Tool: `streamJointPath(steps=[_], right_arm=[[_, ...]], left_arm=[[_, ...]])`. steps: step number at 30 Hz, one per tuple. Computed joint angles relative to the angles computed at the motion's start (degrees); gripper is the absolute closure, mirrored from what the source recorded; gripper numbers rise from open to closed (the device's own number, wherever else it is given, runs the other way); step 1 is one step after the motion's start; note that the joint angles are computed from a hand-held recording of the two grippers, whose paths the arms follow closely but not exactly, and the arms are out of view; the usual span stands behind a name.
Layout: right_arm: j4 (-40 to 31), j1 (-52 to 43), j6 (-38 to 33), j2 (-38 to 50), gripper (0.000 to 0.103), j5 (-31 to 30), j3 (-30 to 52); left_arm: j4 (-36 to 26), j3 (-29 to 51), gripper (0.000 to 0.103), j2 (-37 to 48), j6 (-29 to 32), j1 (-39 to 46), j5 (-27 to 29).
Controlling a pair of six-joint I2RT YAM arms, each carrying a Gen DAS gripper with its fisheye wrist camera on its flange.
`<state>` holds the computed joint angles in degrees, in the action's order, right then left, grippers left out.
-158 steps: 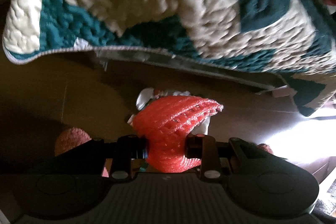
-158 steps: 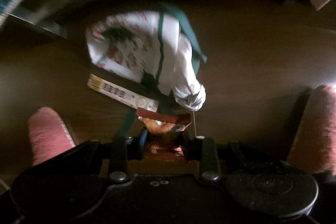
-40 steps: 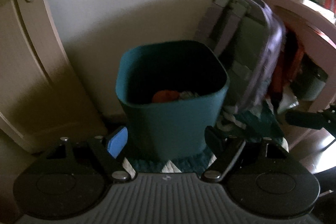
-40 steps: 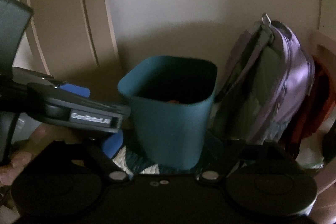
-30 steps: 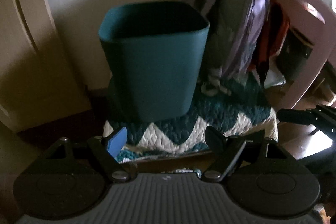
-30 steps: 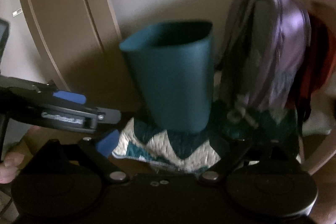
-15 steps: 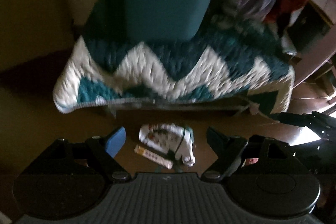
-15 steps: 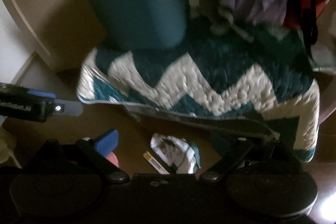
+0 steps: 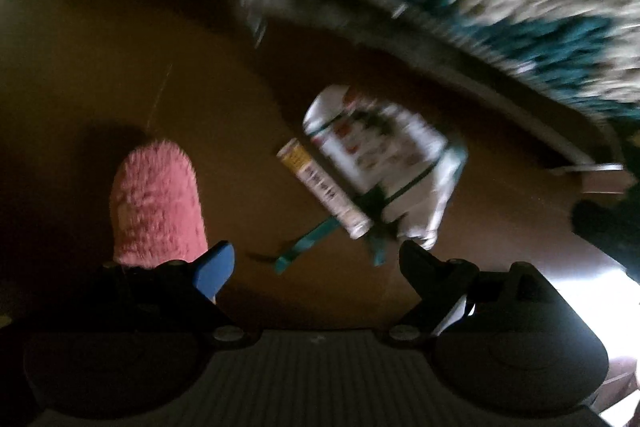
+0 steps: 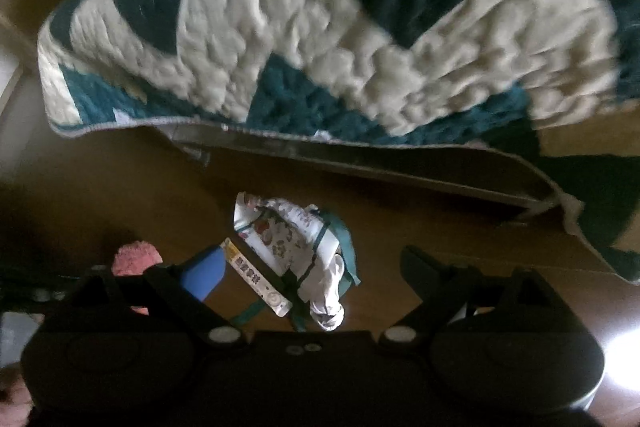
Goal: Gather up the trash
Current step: 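Move both open tools down to the wrapper and yellow stick packet, then grasp the yellow stick packet with the left tool while the right grasps the white printed wrapper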
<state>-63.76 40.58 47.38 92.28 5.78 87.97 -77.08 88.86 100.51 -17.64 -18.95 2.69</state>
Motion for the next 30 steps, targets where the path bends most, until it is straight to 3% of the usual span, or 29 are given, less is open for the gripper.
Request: streamJointPath(steps=[8, 12, 14, 24, 30], right_arm=[[11.54, -3.4, -19.15, 8.8, 0.013, -6.79, -3.0], [13.77, -5.44, -25.44, 16.13, 0.033, -10.65, -0.03], [13.81, -5.76, -27.41, 19.78, 0.033, -10.98, 2.4], [19.65, -5.15, -31.42, 29.15, 0.056, -10.84, 5.15], [21.83, -4.96, -31.27, 31.87, 0.065, -11.29, 6.92]], left_arm=[[13.09, -9.27, 0.013, 8.89, -1.85, 0.58, 0.05], [17.27, -11.78, 0.013, 13.22, -2.66, 1.66, 1.5], [19.38, -12.66, 0.013, 15.41, -3.53, 2.08, 3.11], [28.23, -14.15, 0.013, 23.34, -7.07, 3.91, 8.79], [30.4, -12.53, 0.014, 26.85, -8.87, 4.77, 8.66]])
